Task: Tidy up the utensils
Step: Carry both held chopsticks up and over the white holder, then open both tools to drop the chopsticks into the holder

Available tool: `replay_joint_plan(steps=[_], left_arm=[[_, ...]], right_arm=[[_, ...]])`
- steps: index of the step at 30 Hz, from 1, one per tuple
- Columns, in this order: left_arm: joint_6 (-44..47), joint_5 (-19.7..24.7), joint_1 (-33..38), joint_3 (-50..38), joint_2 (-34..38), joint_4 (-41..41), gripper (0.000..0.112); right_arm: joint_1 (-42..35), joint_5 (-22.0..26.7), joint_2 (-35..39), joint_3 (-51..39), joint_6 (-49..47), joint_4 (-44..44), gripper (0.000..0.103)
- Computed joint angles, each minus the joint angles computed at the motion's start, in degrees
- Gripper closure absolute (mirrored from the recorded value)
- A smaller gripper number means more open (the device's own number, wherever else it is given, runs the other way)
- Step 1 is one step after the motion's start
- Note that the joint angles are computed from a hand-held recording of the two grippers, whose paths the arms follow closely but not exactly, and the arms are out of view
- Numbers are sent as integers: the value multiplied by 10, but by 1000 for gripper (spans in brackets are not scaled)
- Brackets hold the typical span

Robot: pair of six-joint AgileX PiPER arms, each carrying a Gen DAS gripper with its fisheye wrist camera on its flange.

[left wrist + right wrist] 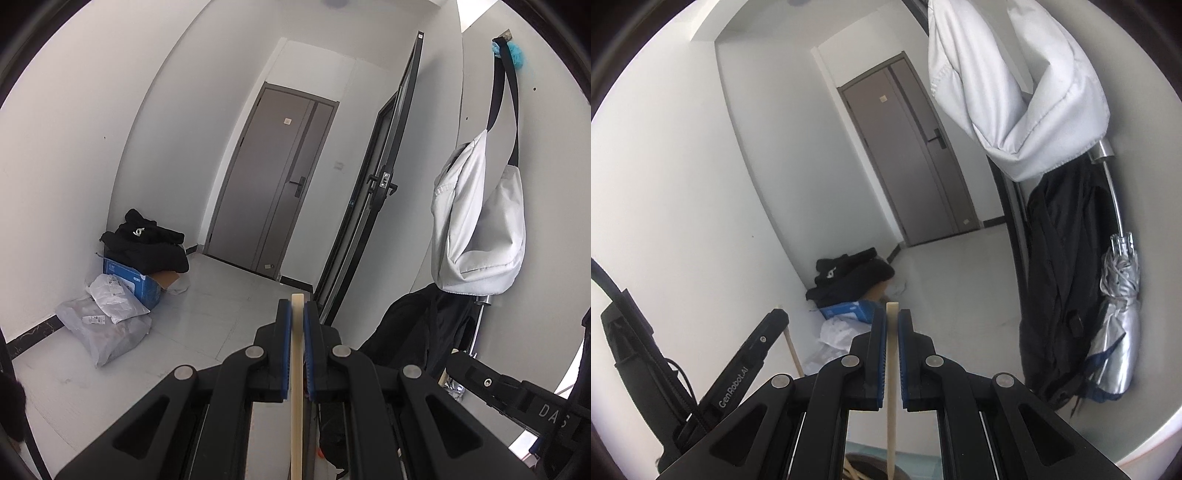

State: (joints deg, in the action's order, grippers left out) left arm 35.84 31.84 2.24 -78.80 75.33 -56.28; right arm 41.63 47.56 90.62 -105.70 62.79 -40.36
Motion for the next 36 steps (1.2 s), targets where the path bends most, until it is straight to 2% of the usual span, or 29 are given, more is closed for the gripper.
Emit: replay_joint_plan(steps=[6,10,16,19,24,26,28,31,34,36], left_arm=[[48,-24,-20,33,-14,-23,109],[76,-14,-20,40,-16,-35,109],[111,2,-14,51,-26,-45,109],[116,27,-3,52,-31,-46,109],[111,108,32,35,-37,-34,109],[79,126,37,28,-38,-1,109],[65,177,57,16,-30,3,109],[64,225,76,16,-36,8,109],[60,296,102,1,-30,7,109],[55,327,110,-6,-29,18,109]], right_arm=[[1,-15,-8,32,17,-14,98],[11,-22,-18,51,22,-31,98],[45,-6,-31,71,23,-63,98],[57,-7,-43,89,28,-68,98],[62,-14,-56,114,13,-41,98],[67,-17,-59,124,9,-33,98],[74,-20,-63,135,10,-30,98],[84,-27,-67,149,8,-22,98],[100,-8,-63,156,2,-17,98],[103,0,-62,164,-3,-1,98]])
